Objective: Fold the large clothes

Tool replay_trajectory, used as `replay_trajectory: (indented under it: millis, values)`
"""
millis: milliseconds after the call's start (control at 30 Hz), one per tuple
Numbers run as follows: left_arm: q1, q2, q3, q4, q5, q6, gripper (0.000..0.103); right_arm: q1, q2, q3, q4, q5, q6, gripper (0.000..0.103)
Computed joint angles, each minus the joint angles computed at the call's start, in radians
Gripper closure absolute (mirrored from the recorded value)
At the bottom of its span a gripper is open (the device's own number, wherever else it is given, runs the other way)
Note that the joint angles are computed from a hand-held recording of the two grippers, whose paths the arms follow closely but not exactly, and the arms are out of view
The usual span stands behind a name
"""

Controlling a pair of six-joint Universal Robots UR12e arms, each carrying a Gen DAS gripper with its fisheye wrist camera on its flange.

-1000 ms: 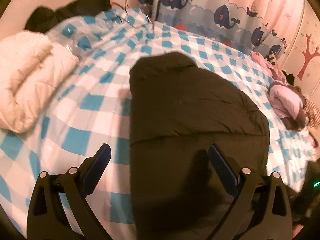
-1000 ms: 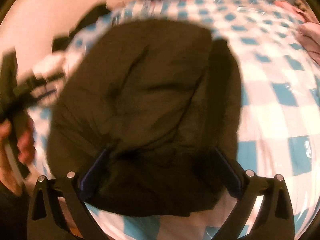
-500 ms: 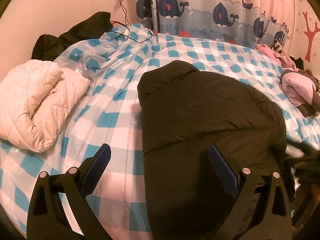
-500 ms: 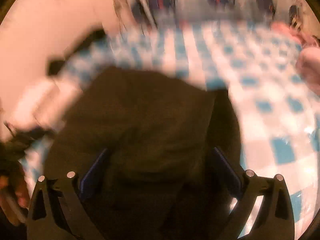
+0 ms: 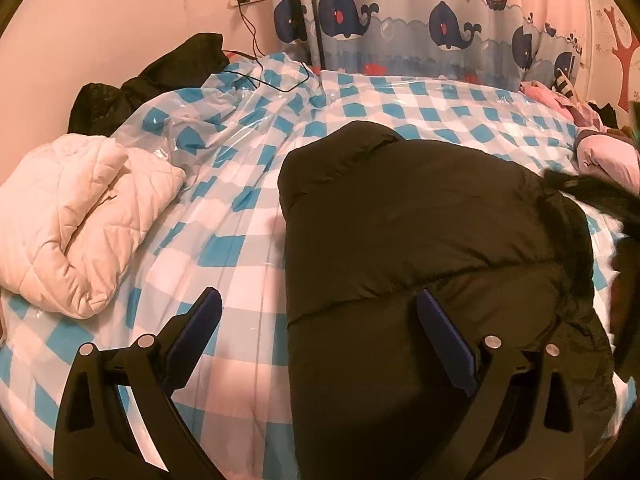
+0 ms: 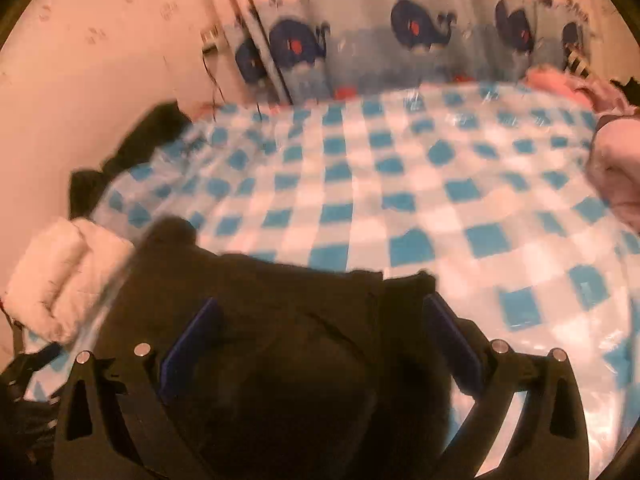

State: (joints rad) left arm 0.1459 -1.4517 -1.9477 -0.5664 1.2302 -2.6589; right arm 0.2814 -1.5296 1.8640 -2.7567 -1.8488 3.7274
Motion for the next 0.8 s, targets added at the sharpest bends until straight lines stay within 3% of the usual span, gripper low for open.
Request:
replay_trajectory:
  millis: [67,133,200,400,500,667,733,800]
  values:
    - [-0.001,0.000,0.000,0.002,0.000,-0.002,0.009,-0.019,0.024,0.000,0.039,0.061,0.004,0.006]
    - [0.000,-0.001,0.001,0.003,-0.006,-0.006,0.009,-0.050,0.039,0.041,-0.010,0.166,0.057,0.006]
    - [-0.001,-0.003,0.004,0.000,-0.006,-0.011,0.009,-0.056,0.040,0.050,-0.016,0.187,0.084,0.006]
    - [-0.012,-0.008,0.007,0.005,0.012,-0.009,0.009,-0.058,0.036,0.049,0.011,0.206,0.077,0.006]
    - [-0.012,-0.007,0.007,0.003,0.010,-0.009,0.009,-0.038,0.009,0.043,0.045,0.158,0.072,0.006]
    - [-0.012,-0.006,0.006,0.004,0.005,-0.013,0.009,0.035,-0.061,0.106,-0.104,0.045,0.043,0.006]
    - [-0.010,-0.002,0.003,0.003,0.000,-0.012,0.009,0.055,-0.067,0.102,-0.022,0.035,0.037,0.006]
    - [-0.005,0.004,-0.001,0.002,-0.009,-0.008,0.009,0.039,-0.062,0.104,0.082,0.147,0.046,0.006]
